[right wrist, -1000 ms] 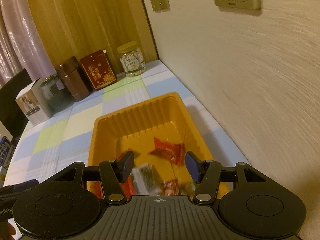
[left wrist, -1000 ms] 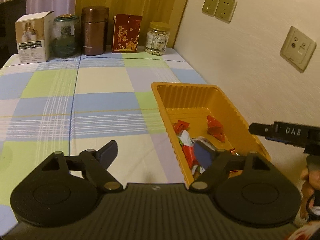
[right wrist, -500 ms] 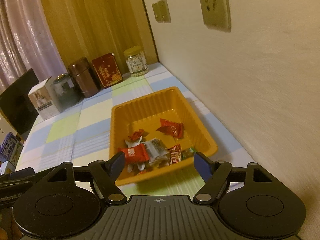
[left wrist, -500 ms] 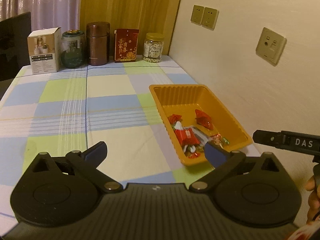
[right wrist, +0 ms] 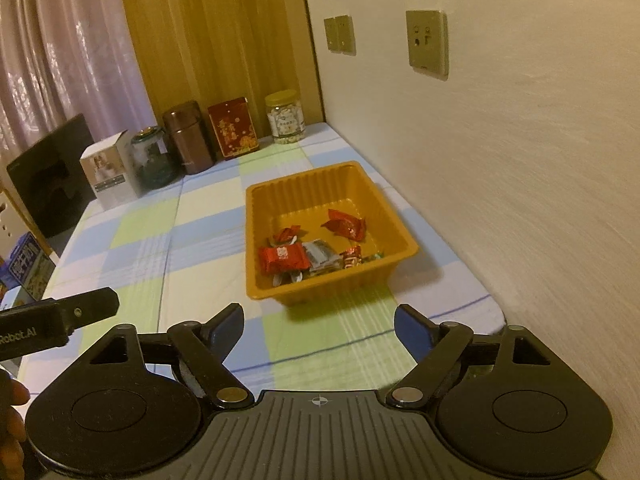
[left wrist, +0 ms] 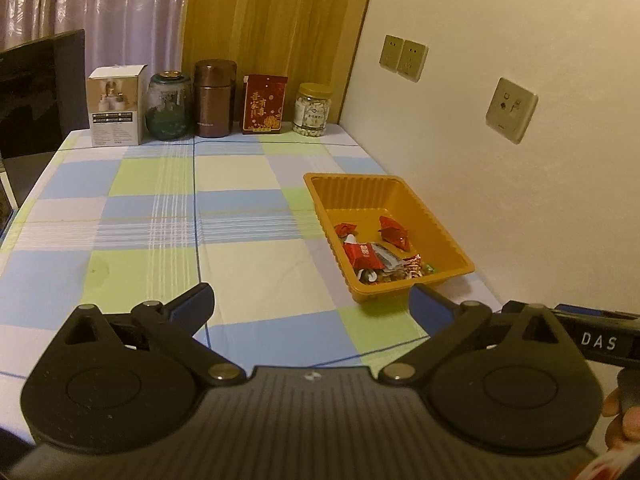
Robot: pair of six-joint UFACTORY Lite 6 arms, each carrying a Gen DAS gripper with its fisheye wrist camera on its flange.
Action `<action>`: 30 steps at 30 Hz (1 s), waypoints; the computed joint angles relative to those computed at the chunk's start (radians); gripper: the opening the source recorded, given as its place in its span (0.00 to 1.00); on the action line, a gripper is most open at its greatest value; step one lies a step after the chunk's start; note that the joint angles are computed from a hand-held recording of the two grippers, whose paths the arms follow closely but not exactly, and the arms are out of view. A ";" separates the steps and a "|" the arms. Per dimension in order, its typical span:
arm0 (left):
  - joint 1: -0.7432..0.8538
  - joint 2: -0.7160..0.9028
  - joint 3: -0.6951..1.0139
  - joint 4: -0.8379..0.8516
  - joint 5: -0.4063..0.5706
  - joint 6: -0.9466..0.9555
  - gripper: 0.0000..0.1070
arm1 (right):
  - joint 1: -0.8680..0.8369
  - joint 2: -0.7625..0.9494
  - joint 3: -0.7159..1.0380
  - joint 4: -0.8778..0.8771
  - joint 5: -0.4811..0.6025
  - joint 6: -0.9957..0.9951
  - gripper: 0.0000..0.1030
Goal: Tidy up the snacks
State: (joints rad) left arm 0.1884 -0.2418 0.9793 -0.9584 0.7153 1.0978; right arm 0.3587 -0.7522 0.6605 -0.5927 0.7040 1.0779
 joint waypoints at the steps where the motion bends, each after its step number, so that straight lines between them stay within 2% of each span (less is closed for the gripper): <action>1: 0.019 -0.016 -0.005 0.004 0.019 -0.004 0.96 | 0.034 -0.016 0.001 -0.017 0.030 0.028 0.80; 9: 0.146 -0.149 -0.051 0.046 0.158 -0.009 0.96 | 0.330 -0.053 0.037 -0.151 0.263 0.254 0.80; 16: 0.263 -0.220 -0.056 0.061 0.288 0.015 0.96 | 0.651 -0.051 0.081 -0.262 0.512 0.447 0.81; 22: 0.324 -0.274 -0.081 0.052 0.350 0.056 0.96 | 0.851 -0.053 0.094 -0.305 0.677 0.565 0.81; 30: 0.358 -0.351 -0.126 0.049 0.385 0.111 0.96 | 1.016 -0.061 0.095 -0.321 0.824 0.674 0.81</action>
State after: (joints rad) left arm 0.5461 -0.5925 0.8535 -0.9096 1.1001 1.2092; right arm 1.3750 -0.8136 0.7552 -0.9138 1.5278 1.7523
